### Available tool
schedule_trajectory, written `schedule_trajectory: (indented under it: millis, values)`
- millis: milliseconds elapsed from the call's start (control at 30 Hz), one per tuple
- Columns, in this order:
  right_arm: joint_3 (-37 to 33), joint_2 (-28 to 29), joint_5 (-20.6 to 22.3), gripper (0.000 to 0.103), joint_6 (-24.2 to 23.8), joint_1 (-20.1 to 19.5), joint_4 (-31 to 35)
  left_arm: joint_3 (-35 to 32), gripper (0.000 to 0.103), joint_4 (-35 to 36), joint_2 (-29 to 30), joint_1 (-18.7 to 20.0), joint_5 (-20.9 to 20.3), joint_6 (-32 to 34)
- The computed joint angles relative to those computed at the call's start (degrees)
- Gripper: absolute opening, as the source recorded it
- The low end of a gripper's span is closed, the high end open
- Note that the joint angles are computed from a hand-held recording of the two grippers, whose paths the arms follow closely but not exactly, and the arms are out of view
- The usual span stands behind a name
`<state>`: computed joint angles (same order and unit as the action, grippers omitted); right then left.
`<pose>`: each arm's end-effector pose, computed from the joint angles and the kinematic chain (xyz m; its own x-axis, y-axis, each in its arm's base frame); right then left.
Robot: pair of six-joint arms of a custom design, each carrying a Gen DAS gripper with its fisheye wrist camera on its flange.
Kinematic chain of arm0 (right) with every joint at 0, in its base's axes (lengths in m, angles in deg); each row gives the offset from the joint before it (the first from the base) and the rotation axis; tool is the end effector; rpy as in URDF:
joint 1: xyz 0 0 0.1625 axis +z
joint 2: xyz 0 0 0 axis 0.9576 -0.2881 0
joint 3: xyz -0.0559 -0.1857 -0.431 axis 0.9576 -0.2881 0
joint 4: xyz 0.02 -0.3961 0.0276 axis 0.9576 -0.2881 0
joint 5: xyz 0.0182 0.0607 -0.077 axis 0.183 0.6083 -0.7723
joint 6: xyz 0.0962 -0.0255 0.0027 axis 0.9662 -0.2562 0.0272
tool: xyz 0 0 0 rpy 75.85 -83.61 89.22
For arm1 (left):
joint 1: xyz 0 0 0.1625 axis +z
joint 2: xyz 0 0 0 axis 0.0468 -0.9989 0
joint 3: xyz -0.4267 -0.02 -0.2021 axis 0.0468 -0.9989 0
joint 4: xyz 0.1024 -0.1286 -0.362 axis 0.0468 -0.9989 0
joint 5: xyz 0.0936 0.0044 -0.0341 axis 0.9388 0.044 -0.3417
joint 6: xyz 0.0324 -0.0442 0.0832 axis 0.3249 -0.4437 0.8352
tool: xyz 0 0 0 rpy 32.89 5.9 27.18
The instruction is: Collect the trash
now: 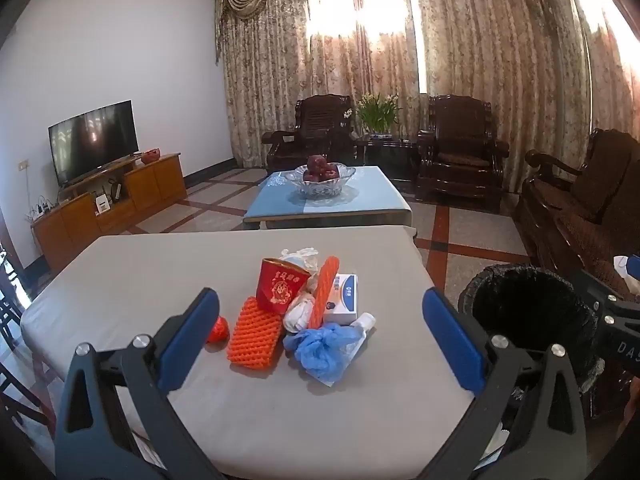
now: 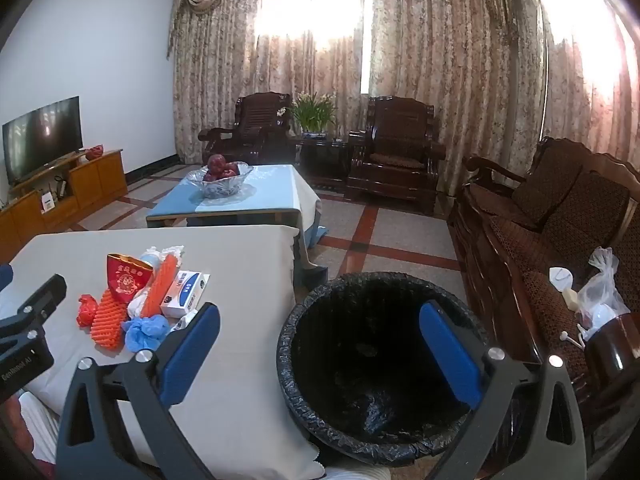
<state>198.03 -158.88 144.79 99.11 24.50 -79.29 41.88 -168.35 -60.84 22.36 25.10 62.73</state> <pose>0.1002 -0.3330 0.3210 -0.5735 0.5715 0.5870 -0.4224 0.4076 -0.8096 -0.3883 -0.4156 0.0551 -0.5821 0.4017 -0.7070 0.8090 0.3735 -0.4538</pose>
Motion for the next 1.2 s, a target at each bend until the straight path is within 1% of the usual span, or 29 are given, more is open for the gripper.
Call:
schedule_trajectory:
  millis: [1000,1200]
  values:
    - [0.39,-0.24,-0.38,0.097,0.27,-0.25,-0.12,-0.09,0.098,0.12,0.04,0.08,0.10,0.33]
    - [0.43,-0.27,-0.35,0.097,0.26,-0.28,-0.10,0.76,0.098,-0.48,-0.27,0.29,0.00,0.16]
